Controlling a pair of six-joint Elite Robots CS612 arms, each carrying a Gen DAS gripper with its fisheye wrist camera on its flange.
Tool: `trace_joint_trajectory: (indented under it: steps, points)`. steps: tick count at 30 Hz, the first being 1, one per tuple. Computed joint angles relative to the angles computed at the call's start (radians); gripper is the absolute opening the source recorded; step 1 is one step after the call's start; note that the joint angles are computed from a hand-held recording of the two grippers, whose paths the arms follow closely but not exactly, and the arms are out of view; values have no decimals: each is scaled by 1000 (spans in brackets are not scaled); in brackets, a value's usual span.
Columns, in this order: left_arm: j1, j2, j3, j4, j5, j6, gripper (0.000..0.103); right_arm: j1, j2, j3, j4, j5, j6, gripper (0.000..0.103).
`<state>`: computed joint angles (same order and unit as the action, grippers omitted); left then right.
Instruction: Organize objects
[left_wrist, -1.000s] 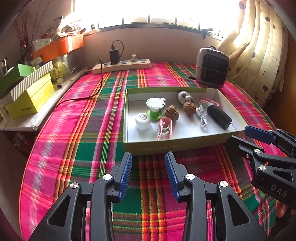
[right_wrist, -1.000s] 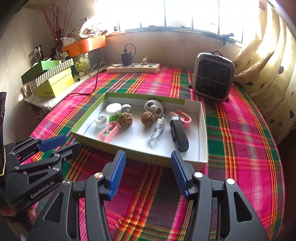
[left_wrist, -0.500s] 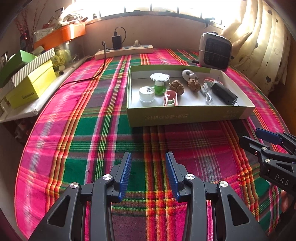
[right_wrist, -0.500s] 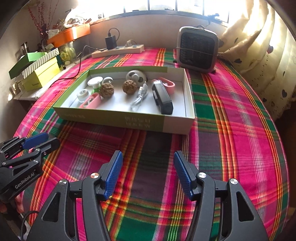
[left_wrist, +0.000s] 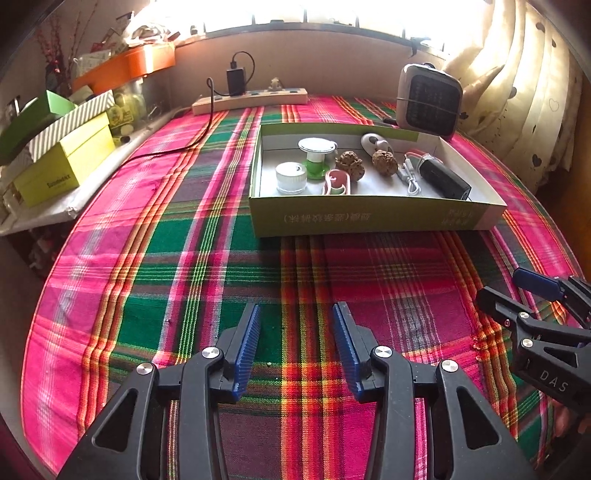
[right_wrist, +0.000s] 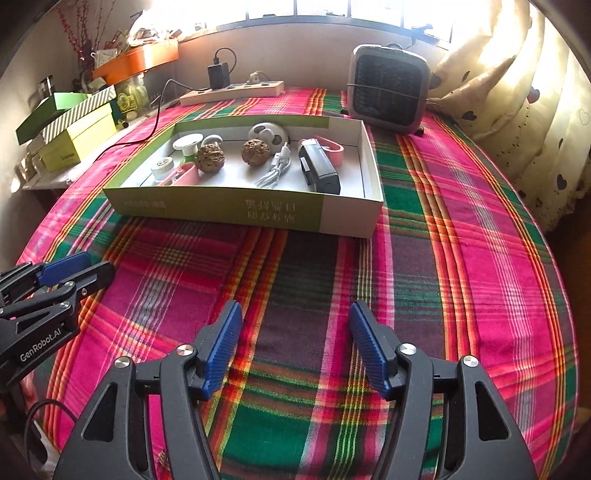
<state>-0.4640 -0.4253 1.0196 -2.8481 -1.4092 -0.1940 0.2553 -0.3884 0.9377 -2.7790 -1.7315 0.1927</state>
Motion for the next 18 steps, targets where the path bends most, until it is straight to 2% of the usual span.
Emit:
trace_joint_trajectory:
  steps: [5, 7, 18]
  points:
    - [-3, -1, 3, -4, 9, -12, 42, 2, -1, 7, -13, -12, 13, 66]
    - [-4, 0, 4, -10, 9, -13, 47, 4, -1, 13, -28, -20, 14, 68]
    - [-8, 4, 11, -47, 26, -12, 49, 6, -5, 24, -37, -32, 29, 74]
